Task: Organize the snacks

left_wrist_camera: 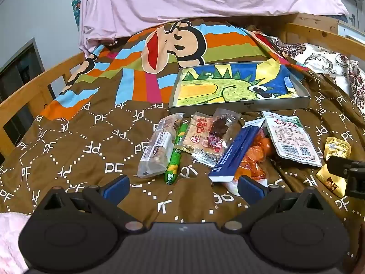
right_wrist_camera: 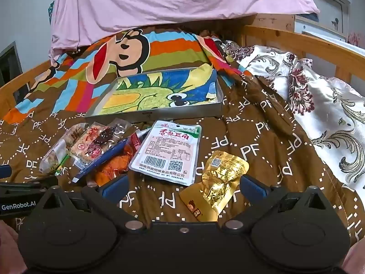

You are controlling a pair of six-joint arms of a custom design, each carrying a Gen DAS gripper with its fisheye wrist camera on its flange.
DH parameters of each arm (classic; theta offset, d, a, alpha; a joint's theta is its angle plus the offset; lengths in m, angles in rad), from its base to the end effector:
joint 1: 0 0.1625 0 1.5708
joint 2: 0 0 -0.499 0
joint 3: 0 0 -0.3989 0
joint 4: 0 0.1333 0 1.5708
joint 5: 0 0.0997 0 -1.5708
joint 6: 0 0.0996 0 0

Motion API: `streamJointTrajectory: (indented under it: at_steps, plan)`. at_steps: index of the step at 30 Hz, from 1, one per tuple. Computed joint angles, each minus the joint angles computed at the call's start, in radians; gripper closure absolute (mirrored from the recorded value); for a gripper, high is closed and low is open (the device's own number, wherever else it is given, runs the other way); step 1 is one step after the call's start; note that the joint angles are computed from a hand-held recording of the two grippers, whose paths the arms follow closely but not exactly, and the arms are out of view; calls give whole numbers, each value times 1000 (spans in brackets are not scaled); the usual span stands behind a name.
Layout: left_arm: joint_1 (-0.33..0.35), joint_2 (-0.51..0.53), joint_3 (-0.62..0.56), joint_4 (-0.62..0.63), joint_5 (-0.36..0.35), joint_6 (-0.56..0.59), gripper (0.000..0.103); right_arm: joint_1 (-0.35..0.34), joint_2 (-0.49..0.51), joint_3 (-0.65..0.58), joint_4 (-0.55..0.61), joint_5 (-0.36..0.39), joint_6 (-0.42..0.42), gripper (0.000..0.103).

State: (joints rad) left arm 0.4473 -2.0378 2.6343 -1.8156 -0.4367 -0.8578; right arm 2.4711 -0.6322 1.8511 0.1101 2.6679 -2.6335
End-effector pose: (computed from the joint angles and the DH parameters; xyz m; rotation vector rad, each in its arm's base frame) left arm -0.0696 -0.2813 0.3101 0.5108 2.0383 -0.9087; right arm 0.3836 -0.2472 0.0149 0.2706 -2.2073 1.0828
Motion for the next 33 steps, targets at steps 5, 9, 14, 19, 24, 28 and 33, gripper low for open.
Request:
streamJointTrajectory:
  at_steps: [5, 9, 14, 19, 24, 28, 33]
  plan:
    - [0, 0, -1, 5, 0, -6, 0, -6, 3, 14, -33, -1, -16, 1]
    - [-3, 1, -3, 15, -1, -15, 0, -13, 8, 2, 1, -11, 5, 1]
    - [17, 16, 4, -43, 5, 27, 0, -13, 7, 7, 1, -17, 14, 1]
    - [10, 5, 4, -26, 2, 17, 0, -15, 10, 9, -1, -19, 16, 1]
    - [10, 3, 2, -15, 2, 8, 0, -17, 12, 12, 0, -19, 30, 1]
    - [17, 0, 7, -29, 2, 19, 0, -17, 15, 8, 8, -19, 35, 1]
    - [18, 3, 7, -29, 2, 18, 0, -17, 15, 8, 9, -20, 38, 1]
